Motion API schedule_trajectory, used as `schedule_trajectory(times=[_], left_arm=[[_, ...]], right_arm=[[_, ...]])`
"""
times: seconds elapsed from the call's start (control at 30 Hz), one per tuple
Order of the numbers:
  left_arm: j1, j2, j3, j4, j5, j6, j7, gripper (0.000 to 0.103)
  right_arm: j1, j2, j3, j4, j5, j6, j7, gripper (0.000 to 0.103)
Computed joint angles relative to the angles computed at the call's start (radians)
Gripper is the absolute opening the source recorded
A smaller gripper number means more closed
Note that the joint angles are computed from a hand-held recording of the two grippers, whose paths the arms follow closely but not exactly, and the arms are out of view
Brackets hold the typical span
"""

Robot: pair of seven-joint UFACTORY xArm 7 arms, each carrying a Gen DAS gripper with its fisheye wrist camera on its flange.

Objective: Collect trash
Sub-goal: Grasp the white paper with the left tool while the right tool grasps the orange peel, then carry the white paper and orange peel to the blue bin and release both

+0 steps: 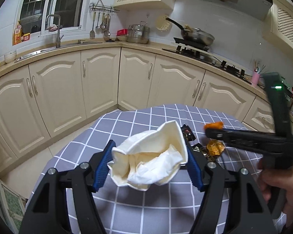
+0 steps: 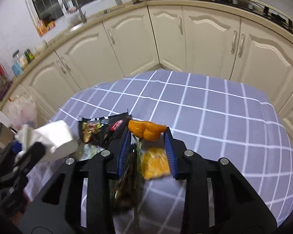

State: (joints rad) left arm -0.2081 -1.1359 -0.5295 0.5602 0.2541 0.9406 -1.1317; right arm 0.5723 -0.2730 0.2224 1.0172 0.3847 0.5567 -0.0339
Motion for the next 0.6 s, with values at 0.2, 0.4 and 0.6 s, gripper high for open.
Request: schedule_trajectory(times=[0.2, 0.4, 0.6], left_arm=[[-0.055, -0.065, 0.021, -0.045, -0.043, -0.037, -0.016, 0.062], [-0.083, -0.08, -0.066, 0.013, -0.078, -0.005, -0.05, 0.056], [-0.057, 0.031, -0.176, 0.164, -0.083, -0.022, -0.067, 0.056]], right_arm=[[0.032, -0.219, -0.09, -0.122, 0.131, 0.014, -0.068, 0.034], [0.017, -0.463, -0.156, -0.251, 0.154, 0.092, -0.07, 0.034], [-0.045, -0.708, -0.217, -0.363, 0.121, 0.201, -0.048, 0.034]])
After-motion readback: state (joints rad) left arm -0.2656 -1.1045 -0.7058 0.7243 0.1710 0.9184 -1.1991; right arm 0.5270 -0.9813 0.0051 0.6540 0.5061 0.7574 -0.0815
